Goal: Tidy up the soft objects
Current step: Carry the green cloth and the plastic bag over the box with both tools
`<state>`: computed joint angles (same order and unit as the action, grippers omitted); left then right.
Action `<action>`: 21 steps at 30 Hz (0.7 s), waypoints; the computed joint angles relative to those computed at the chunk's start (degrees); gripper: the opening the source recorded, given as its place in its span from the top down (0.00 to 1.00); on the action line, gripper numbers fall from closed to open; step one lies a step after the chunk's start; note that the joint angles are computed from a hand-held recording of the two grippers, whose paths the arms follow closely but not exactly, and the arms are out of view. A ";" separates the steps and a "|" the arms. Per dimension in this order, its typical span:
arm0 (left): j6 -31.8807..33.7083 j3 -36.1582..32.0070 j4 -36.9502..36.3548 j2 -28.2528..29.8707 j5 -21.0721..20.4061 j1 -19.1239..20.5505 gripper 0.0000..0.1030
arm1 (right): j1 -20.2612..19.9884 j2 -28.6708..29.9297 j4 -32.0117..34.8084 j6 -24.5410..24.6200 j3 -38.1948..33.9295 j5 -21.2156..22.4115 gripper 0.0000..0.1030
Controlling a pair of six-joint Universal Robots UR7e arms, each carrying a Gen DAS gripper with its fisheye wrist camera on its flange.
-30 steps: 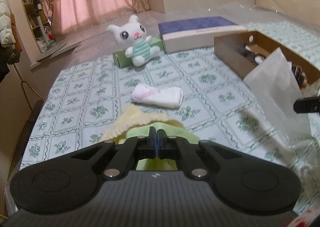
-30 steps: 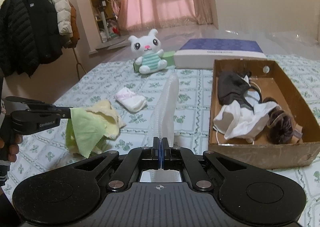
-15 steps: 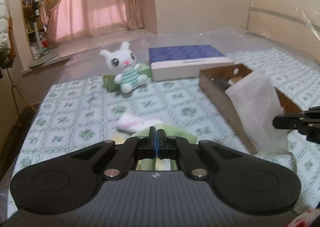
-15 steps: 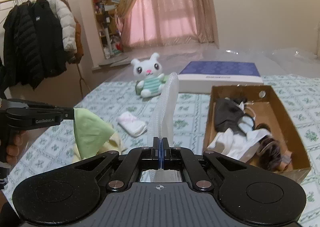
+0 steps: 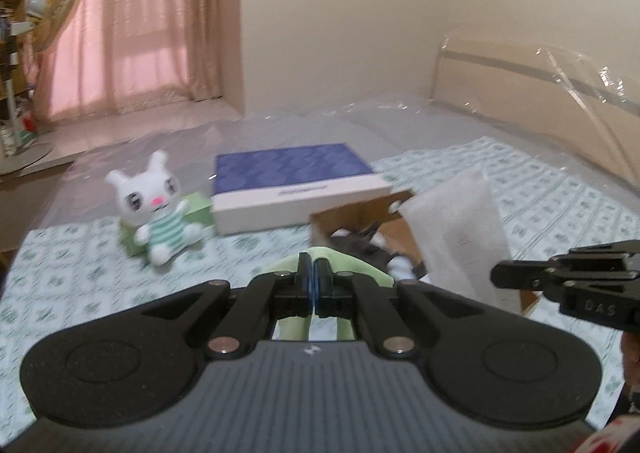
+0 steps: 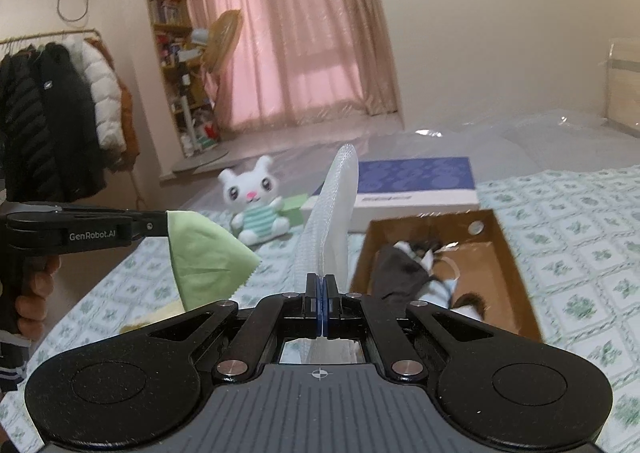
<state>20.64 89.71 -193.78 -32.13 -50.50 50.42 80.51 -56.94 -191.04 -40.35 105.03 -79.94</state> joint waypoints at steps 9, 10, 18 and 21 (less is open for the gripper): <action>-1.04 -15.23 8.84 8.40 -4.97 1.00 0.97 | -0.85 3.13 4.14 -1.81 -10.19 -2.80 0.99; -1.22 -16.85 9.68 9.38 -5.16 1.12 0.97 | -1.00 3.69 4.65 -1.84 -11.42 -3.14 0.99; -3.28 -33.41 19.75 18.76 -6.81 2.99 0.97 | -1.99 8.87 8.97 -2.74 -21.26 -6.21 0.99; -4.54 -40.16 24.44 22.48 -7.35 3.71 0.97 | -2.40 10.40 10.30 -3.07 -24.01 -7.15 0.99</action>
<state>16.10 49.56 -169.34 -9.65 -57.84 54.13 78.11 -46.54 -180.74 -43.42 81.02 -87.09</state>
